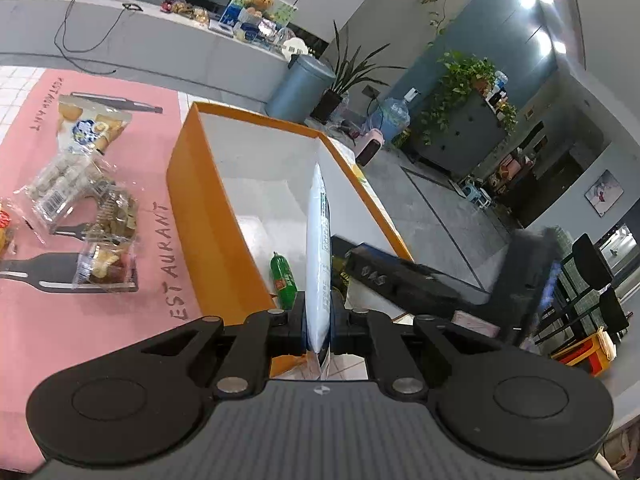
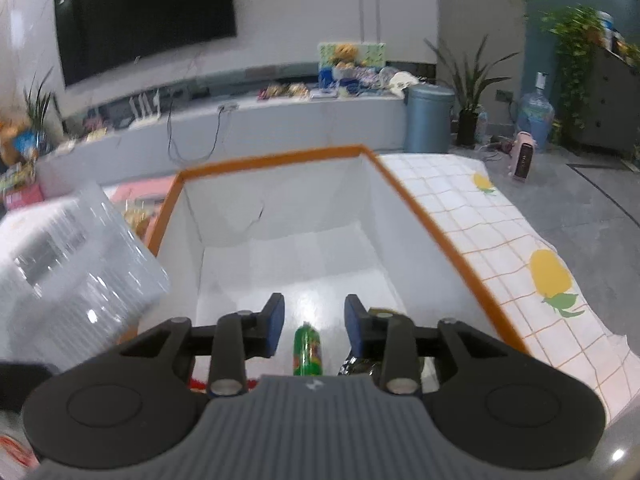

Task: Organize snacks
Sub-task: 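Open right tool to drop green can into box while left tool holds white packet above, then open left tool to drop the white packet into the orange box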

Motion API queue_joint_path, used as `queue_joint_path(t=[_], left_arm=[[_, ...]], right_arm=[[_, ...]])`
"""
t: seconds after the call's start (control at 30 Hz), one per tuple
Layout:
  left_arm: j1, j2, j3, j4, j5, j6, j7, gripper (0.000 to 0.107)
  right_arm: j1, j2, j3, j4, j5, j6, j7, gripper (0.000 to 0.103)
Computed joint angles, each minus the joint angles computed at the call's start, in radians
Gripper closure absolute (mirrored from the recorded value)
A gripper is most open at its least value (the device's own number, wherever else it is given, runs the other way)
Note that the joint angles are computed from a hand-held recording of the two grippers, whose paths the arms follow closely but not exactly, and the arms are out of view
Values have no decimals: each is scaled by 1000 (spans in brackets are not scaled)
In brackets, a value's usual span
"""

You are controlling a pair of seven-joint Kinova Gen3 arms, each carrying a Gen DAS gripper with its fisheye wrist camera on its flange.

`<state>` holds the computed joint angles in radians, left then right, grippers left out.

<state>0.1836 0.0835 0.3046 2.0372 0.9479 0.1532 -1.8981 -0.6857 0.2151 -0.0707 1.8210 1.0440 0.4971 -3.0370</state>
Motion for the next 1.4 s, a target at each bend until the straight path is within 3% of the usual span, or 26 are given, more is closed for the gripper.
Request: queue_joint_path(t=[0.07, 0.17, 0.3, 0.4, 0.47, 0.57, 0.73, 0.87, 1.0, 1.17, 1.2, 1.23, 1.4], left_arm=[[40, 22, -30, -25, -78, 2, 81, 98], [152, 55, -129, -70, -190, 18, 190, 98], [298, 107, -285, -127, -199, 55, 240, 98], [275, 145, -257, -161, -211, 69, 252, 98], [278, 174, -255, -191, -282, 83, 302, 98], [339, 202, -317, -229, -378, 98, 411, 98], [298, 239, -260, -270, -558, 101, 602, 98], [322, 249, -262, -258, -721, 45, 762, 98], [442, 244, -374, -251, -871, 35, 925, 96], [671, 243, -593, -297, -1066, 138, 1128, 74], [717, 240, -639, -307, -1100, 160, 1169, 42], [762, 235, -686, -305, -1137, 165, 1209, 23], [963, 177, -893, -224, -1286, 105, 1396, 26]], right_arm=[[-37, -15, 48, 21, 37, -19, -81, 68], [-1, -37, 9, 48, 105, -17, -183, 66], [8, -53, -29, 66, 192, 24, -192, 62], [35, -67, -49, 81, 209, 2, -214, 62], [43, -70, -60, 86, 226, 9, -211, 62], [50, -78, -74, 93, 248, 24, -211, 61], [74, -86, -80, 99, 243, 29, -270, 61], [76, -83, -87, 90, 219, 65, -284, 61], [67, -69, -89, 66, 173, 113, -240, 61], [69, -76, -80, 76, 185, 93, -272, 61], [71, -77, -79, 77, 186, 88, -278, 61], [73, -76, -79, 77, 186, 85, -282, 61], [79, -84, -78, 91, 210, 66, -321, 61]])
